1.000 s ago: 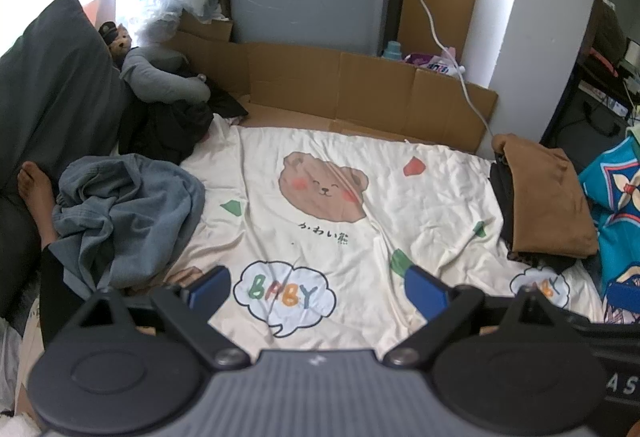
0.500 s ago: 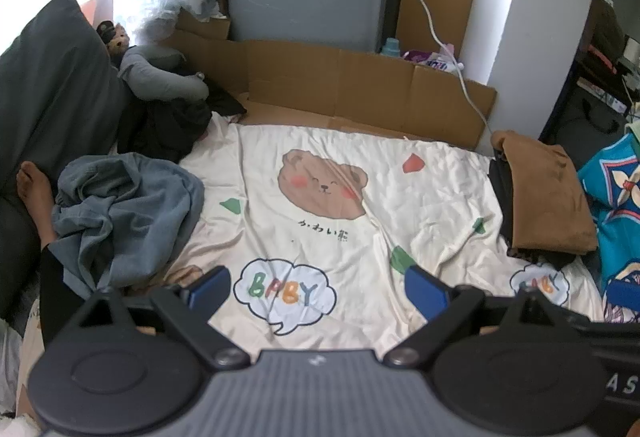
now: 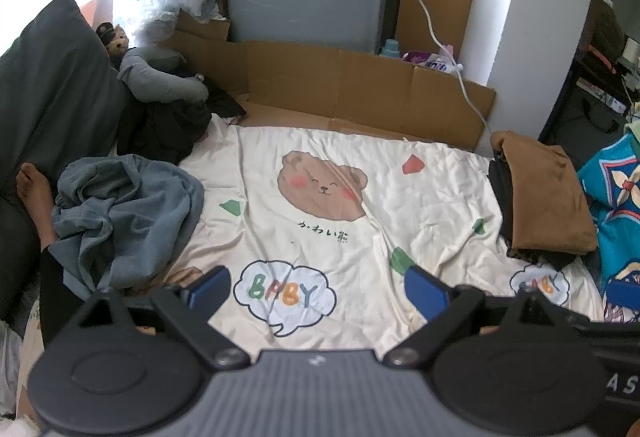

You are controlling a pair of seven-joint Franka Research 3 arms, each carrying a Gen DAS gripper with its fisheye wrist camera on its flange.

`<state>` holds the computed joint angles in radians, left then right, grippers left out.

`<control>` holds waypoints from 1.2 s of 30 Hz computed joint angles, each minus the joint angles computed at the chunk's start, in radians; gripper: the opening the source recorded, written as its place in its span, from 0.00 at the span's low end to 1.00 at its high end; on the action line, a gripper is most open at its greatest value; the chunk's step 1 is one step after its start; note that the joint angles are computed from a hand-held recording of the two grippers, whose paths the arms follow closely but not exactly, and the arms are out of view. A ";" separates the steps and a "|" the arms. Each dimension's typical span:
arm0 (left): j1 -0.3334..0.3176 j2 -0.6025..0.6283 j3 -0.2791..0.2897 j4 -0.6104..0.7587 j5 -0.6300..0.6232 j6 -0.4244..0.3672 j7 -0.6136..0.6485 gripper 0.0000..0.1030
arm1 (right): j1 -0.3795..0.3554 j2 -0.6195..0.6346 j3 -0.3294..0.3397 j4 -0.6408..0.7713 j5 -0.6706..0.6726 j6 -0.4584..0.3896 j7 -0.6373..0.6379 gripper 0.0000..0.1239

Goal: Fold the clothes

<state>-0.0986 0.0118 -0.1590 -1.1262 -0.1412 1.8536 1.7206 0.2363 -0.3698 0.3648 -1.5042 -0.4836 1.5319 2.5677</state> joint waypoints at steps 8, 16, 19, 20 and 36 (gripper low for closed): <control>0.004 0.002 0.002 0.005 -0.003 -0.008 -0.001 0.93 | 0.002 0.007 0.001 0.008 -0.003 -0.001 0.001 0.83; 0.002 0.001 0.002 0.007 -0.005 -0.017 0.004 0.92 | 0.006 0.008 -0.003 0.009 0.001 -0.001 0.005 0.83; 0.002 0.007 0.000 0.017 0.000 -0.018 0.002 0.92 | 0.006 0.006 -0.005 0.006 0.001 0.001 0.003 0.83; 0.003 0.008 0.001 0.018 0.000 -0.020 0.003 0.92 | 0.006 0.005 -0.006 0.005 0.002 0.002 0.002 0.83; 0.001 0.017 -0.005 0.030 0.007 -0.027 -0.004 0.92 | 0.011 0.016 -0.003 0.021 -0.004 -0.006 0.007 0.83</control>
<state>-0.0981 0.0292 -0.1639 -1.0961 -0.1343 1.8271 1.7165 0.2478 -0.3541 0.3619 -1.4829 -0.4872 1.5263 2.5750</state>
